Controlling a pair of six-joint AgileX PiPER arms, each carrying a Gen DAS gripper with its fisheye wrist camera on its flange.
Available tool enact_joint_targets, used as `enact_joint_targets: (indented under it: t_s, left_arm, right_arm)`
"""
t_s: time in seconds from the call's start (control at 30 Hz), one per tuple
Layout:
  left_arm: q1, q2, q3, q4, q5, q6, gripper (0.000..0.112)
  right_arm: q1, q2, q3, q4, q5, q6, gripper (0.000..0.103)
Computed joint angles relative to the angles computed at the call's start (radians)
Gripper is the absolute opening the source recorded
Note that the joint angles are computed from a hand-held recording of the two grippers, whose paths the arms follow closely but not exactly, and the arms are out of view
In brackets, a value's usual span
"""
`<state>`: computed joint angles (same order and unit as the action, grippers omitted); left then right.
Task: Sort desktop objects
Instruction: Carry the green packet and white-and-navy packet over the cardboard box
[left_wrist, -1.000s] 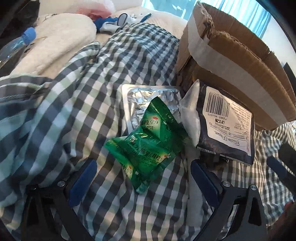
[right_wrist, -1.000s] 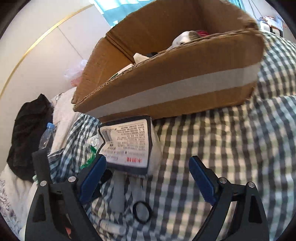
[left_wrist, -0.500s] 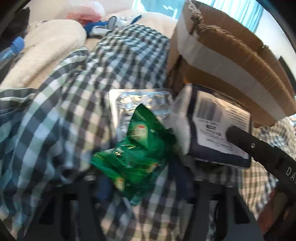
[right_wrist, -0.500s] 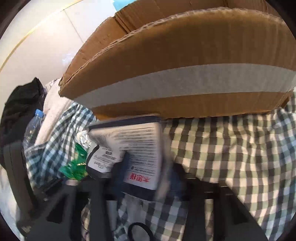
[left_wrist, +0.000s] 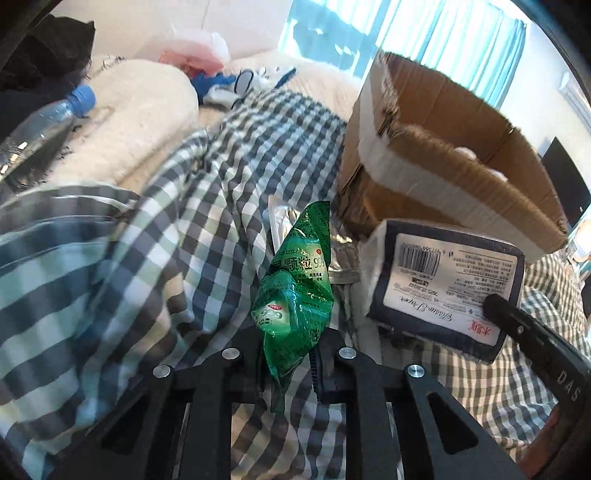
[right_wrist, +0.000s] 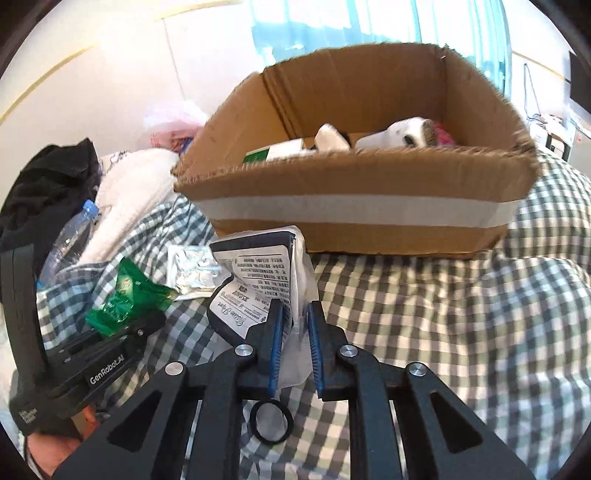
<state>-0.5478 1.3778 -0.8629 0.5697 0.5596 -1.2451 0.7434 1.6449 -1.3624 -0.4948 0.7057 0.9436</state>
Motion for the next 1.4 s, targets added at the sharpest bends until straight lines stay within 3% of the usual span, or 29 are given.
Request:
enact_joint_targets:
  t_s: [0.33, 0.5, 0.8, 0.9, 1.1, 1.4]
  left_arm:
    - [-0.178, -0.109, 0.027, 0.160, 0.137, -0.141, 0.019]
    - [-0.208, -0.156, 0.002, 0.092, 0.163, -0.110, 0.019]
    - [-0.260, -0.195, -0.145, 0.104, 0.280, -0.063, 0.019]
    - [-0.247, -0.163, -0.224, 0.108, 0.309, -0.015, 0.019]
    - [-0.178, -0.063, -0.398, 0.055, 0.285, 0.126, 0.019]
    - [-0.084, 0.195, -0.735, -0.024, 0.285, 0.322, 0.019]
  right_arm:
    - [0.031, -0.150, 0.045, -0.061, 0.051, 0.055, 0.013]
    - [0.055, -0.204, 0.057, -0.087, 0.064, 0.088, 0.013]
    - [0.057, -0.272, 0.008, -0.090, 0.085, 0.052, 0.013]
    - [0.043, -0.270, -0.043, -0.098, 0.114, 0.010, 0.013]
    - [-0.048, -0.235, -0.183, -0.049, 0.147, -0.139, 0.013]
    - [-0.230, -0.037, -0.441, 0.109, 0.154, -0.395, 0.013]
